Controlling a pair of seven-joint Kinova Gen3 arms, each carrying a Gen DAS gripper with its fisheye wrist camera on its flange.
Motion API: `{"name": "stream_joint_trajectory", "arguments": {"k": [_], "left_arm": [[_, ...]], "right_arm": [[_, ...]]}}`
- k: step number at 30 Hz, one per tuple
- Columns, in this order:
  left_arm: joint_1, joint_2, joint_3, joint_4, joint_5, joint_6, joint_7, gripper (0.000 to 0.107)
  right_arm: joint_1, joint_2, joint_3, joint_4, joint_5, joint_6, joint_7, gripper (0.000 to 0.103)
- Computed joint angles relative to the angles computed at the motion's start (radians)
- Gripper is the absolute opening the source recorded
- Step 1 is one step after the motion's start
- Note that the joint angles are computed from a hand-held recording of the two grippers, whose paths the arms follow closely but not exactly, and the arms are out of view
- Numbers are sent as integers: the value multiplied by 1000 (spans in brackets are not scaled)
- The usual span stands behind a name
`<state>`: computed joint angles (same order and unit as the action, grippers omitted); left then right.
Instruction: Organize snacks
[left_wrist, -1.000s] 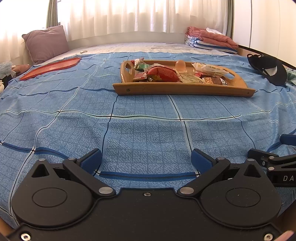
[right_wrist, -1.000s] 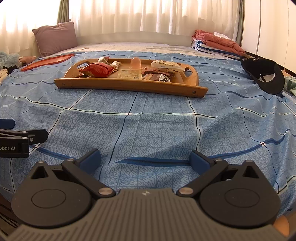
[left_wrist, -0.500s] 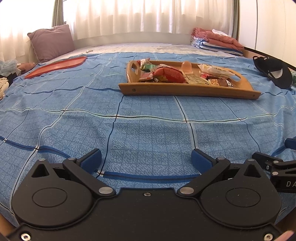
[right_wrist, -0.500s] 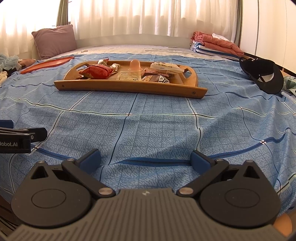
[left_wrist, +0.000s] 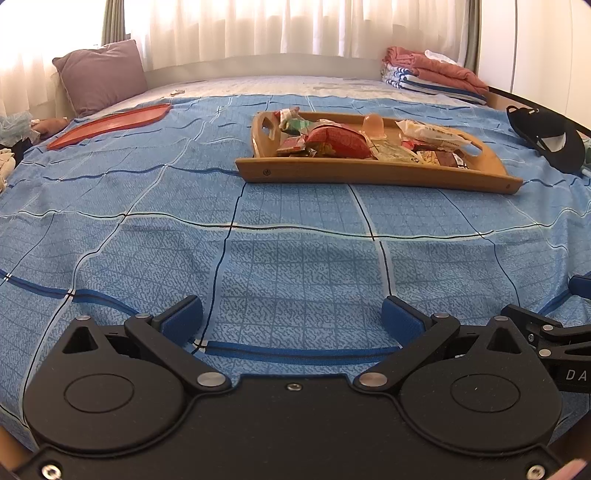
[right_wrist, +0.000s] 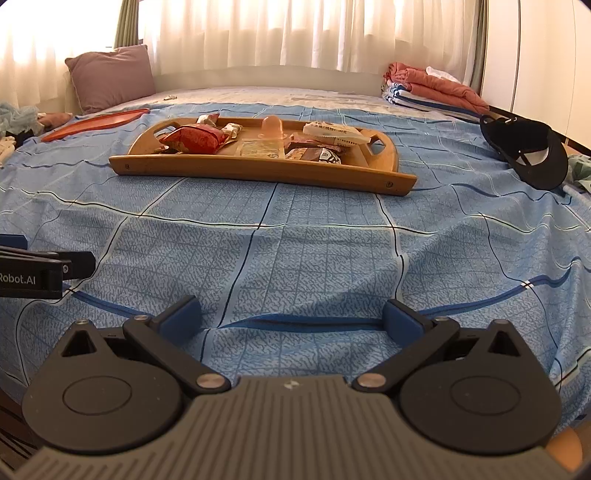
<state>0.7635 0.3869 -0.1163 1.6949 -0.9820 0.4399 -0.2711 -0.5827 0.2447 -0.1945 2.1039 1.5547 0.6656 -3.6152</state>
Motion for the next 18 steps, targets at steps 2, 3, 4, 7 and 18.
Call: {"name": "stream_joint_trajectory", "arguments": {"k": [2,3,4,7,18], "left_arm": [[0,0,1,0,0,1,0,103],[0,0,1,0,0,1,0,103],[0,0,0,0,-2,1,1,103],[-2,1,3,-2,-1,3,-3,103],[-2,3,0,-1,3,-3,-11,103]], "right_arm": [[2,-1,0,-1,-2,-3,5,103],[3,-2,0,-4,-12,-6,17,103],[5,-2,1,-9,-24,-9,31,103],[2,-3,7,-16,-43,-14,53,103],[-4,-1,12,-15,-32,-11,44,103]]}}
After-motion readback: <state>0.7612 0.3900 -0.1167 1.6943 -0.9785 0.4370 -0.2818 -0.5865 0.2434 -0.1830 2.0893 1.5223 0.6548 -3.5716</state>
